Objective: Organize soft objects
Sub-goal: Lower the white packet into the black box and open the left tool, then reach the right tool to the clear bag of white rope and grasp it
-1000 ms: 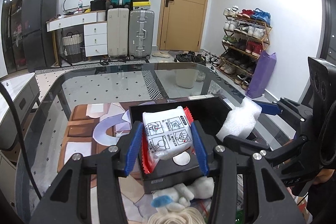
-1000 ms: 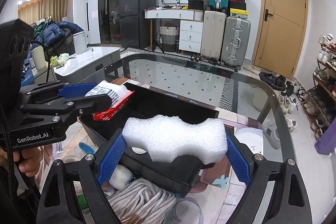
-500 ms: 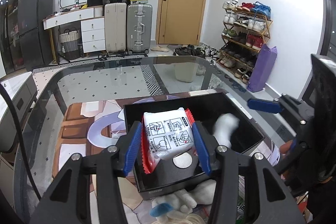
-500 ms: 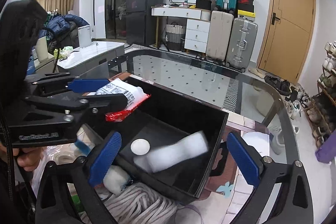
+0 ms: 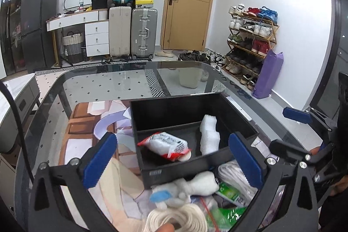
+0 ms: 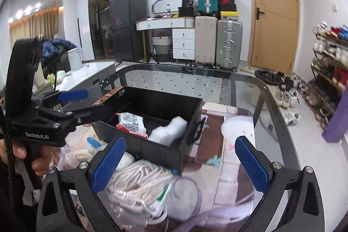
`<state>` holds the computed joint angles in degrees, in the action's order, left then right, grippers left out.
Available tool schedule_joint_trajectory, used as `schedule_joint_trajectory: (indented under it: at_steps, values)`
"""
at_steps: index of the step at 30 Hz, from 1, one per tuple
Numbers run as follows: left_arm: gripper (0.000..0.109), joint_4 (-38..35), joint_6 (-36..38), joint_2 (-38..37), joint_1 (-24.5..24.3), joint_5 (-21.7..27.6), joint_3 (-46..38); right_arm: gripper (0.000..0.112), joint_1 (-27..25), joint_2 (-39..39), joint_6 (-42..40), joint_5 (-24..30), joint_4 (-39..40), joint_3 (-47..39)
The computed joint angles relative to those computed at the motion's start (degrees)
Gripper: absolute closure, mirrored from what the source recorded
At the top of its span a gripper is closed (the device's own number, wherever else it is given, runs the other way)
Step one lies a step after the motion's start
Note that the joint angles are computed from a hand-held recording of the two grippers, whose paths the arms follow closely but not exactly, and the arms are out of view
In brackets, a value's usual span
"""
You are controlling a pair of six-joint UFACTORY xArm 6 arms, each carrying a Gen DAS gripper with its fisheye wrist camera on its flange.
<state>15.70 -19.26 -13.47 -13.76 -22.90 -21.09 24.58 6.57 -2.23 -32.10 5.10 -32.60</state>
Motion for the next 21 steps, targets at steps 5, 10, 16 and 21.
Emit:
schedule_joint_trajectory:
  at_steps: [5, 10, 16, 21]
  values:
    - [0.006, -4.50, 3.20, -3.48, -0.48, -0.13, 3.45, 0.010, 0.02, -2.24, 2.28, 0.75, 1.00, 3.04]
    - [0.006, -1.35, 0.54, -4.98, 1.00, -0.65, 5.42, 0.010, 0.43, -4.62, 3.91, 1.08, 0.42, 5.76]
    - [0.006, -5.94, 4.41, -6.20, -0.69, -0.77, 7.67, 0.010, 3.13, -6.67, -0.43, 3.50, 7.33, 6.31]
    - [0.006, -18.73, 14.83, -7.36, -5.24, -0.08, 9.64, 0.010, 4.02, -7.88, -0.20, 5.21, 10.61, 5.97]
